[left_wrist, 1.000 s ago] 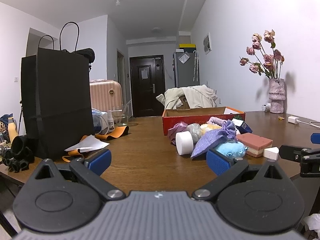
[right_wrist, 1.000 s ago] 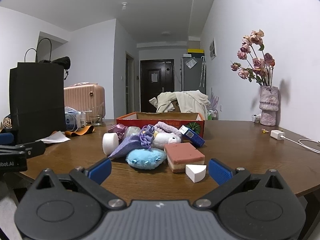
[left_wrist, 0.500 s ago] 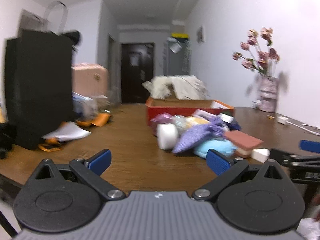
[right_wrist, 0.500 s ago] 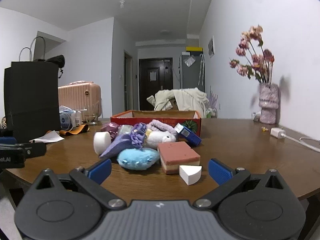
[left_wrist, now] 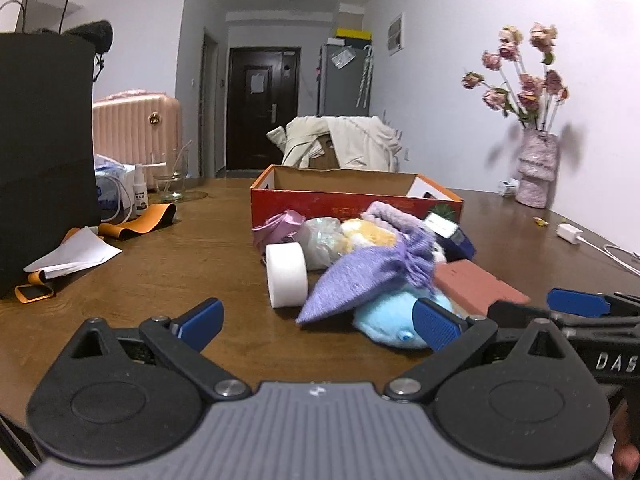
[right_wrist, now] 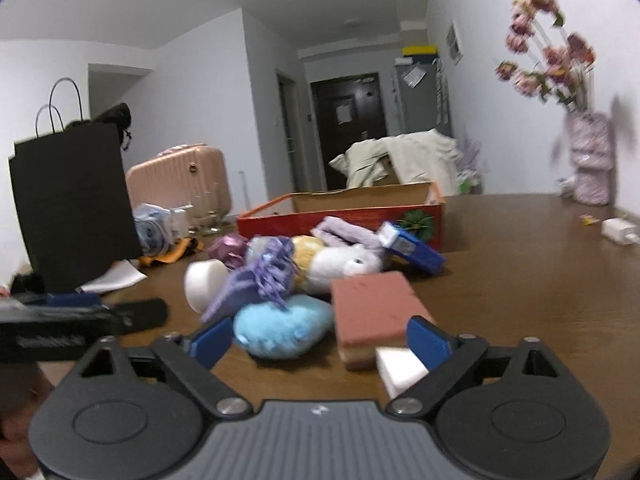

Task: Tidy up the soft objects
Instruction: 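Reach the right gripper to the lavender sachet and close on it, then carry the lavender sachet with the right gripper into the cardboard box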

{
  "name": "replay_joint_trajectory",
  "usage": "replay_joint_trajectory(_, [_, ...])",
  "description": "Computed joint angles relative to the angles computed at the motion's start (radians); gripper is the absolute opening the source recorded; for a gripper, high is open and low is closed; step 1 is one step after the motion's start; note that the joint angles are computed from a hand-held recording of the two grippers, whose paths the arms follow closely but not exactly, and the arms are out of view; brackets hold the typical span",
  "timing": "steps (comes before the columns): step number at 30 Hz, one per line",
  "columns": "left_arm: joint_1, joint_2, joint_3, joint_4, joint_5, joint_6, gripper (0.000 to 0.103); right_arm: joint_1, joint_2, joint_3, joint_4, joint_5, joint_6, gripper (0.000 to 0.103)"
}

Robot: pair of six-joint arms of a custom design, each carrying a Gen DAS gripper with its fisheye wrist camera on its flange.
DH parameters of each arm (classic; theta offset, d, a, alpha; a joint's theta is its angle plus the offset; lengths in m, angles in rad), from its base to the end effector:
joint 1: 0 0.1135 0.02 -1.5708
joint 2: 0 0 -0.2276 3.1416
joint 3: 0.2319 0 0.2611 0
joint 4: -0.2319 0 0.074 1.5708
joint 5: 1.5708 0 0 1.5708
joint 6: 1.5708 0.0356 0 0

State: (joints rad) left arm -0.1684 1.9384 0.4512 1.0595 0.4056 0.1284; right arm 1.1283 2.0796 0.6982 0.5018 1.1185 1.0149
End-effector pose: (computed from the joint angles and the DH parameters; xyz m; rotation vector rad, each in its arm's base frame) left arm 0.2736 -0.0608 0.0334 0.5489 1.9096 -0.4303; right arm 0.1551 0.2526 0.0050 0.3144 1.8884 0.0308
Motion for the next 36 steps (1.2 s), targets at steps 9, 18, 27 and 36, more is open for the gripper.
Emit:
replay_joint_trajectory(9, [0.002, 0.073, 0.244, -0.239, 0.020, 0.014, 0.085, -0.249, 0.054, 0.115, 0.195, -0.249, -0.251, 0.073])
replay_joint_trajectory(18, [0.098, 0.127, 0.392, -0.419, 0.165, 0.051, 0.085, -0.288, 0.079, 0.195, 0.184, -0.351, -0.339, 0.018])
replay_joint_trajectory(27, [0.228, 0.054, 0.331, -0.567, 0.391, 0.184, 0.085, -0.138, 0.008, 0.127, 0.092, -0.424, -0.204, 0.018])
replay_joint_trajectory(36, [0.234, 0.117, 0.377, -0.750, 0.418, 0.320, 0.055, -0.076, 0.061, 0.197, -0.161, -0.315, 0.009, 0.019])
